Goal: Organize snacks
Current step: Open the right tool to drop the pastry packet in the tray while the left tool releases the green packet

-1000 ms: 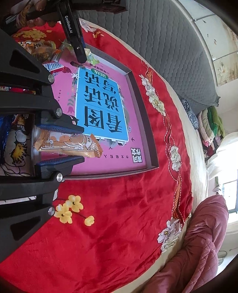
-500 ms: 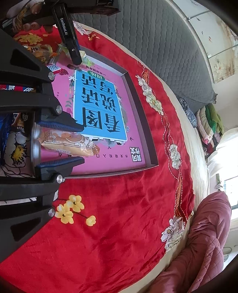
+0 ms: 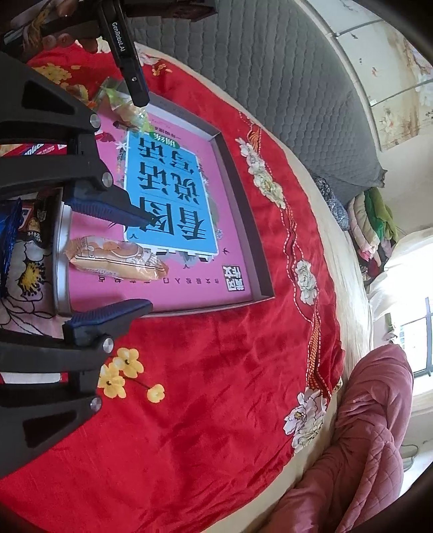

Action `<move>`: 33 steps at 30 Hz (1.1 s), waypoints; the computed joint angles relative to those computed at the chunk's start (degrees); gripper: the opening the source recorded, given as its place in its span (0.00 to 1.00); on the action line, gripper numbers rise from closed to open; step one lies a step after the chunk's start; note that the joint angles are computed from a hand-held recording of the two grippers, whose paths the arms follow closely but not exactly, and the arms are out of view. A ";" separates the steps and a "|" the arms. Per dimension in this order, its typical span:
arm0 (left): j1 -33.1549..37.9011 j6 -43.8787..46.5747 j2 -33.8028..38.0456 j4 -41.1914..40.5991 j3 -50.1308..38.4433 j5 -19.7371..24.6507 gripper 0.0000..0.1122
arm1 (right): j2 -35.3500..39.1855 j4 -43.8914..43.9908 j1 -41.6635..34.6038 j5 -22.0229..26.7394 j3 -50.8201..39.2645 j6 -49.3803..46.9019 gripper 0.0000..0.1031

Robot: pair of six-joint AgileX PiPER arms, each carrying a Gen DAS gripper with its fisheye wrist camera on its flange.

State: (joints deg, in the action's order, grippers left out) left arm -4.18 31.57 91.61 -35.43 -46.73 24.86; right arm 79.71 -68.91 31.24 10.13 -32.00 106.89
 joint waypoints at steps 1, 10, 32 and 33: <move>0.03 -0.23 -0.35 0.29 0.01 0.15 0.42 | -0.29 -0.55 -0.03 0.05 0.05 0.48 0.46; 0.93 -0.68 -3.91 1.36 0.63 1.89 0.42 | -3.59 -0.53 -1.39 -1.94 0.93 0.25 0.59; 4.19 2.09 -16.57 1.18 5.26 9.38 0.51 | -17.78 4.93 10.66 10.16 4.43 -0.30 0.78; 4.45 2.17 -17.02 1.21 5.33 9.82 0.51 | -17.91 5.06 11.48 10.81 4.44 0.07 0.78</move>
